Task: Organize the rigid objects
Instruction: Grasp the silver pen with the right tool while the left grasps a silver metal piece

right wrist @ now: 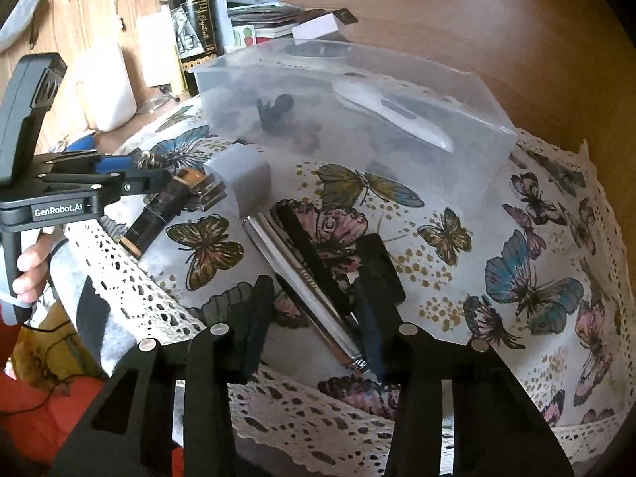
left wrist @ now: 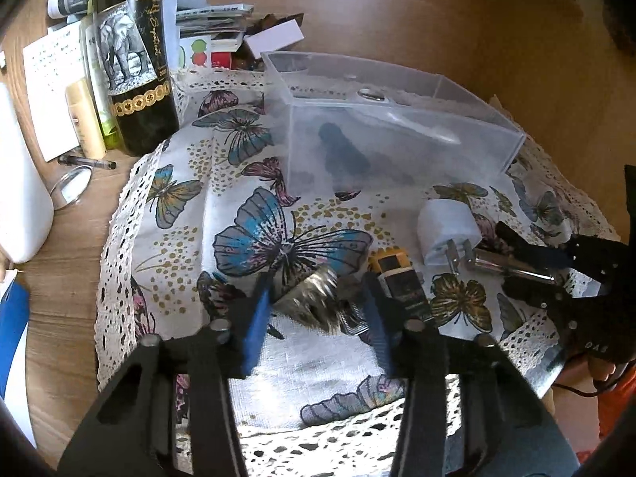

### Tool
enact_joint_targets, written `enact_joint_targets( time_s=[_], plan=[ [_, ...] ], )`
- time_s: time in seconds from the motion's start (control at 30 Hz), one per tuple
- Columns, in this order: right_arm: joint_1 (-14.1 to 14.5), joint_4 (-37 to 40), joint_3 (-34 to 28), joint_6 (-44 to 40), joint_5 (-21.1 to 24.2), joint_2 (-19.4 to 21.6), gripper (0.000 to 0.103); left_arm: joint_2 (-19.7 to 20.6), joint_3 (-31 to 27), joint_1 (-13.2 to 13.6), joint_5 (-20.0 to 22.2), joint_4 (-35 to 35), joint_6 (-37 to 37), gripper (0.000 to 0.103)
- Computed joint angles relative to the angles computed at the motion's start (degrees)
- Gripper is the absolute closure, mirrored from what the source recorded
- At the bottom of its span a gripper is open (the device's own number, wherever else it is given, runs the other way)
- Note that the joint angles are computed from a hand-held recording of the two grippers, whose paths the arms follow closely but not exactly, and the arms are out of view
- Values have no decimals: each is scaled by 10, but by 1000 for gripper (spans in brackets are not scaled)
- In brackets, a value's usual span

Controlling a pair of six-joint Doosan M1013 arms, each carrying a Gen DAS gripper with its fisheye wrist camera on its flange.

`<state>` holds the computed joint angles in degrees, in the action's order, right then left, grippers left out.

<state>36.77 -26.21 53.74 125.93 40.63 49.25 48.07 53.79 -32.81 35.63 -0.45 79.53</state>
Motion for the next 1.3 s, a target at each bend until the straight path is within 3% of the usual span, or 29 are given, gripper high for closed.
enact_joint_targets(
  time_s=[0.1, 0.37, 0.67, 0.77, 1.03, 1.1, 1.23, 1.3],
  plan=[
    [1, -9, 5, 12, -9, -3, 81, -5, 8, -2, -8, 10, 0, 70],
    [5, -10, 32, 11, -28, -19, 81, -24, 39, -7, -39, 53, -20, 70],
    [16, -105, 72, 109, -55, -41, 81, -39, 60, -9, -69, 66, -30, 70],
    [14, -86, 67, 83, -65, -39, 81, -41, 63, -11, -73, 67, -33, 70],
    [4, 3, 11, -6, -23, -3, 82, -48, 75, -14, -86, 71, -36, 70],
    [5, -5, -1, -7, -17, 4, 88, -49, 75, -15, -90, 78, -41, 70],
    [5, -2, -7, 4, -26, 5, 89, -50, 73, -16, -99, 95, -53, 70],
    [8, -43, 4, 43, -44, -2, 89, -50, 71, -16, -107, 109, -66, 70]
  ],
)
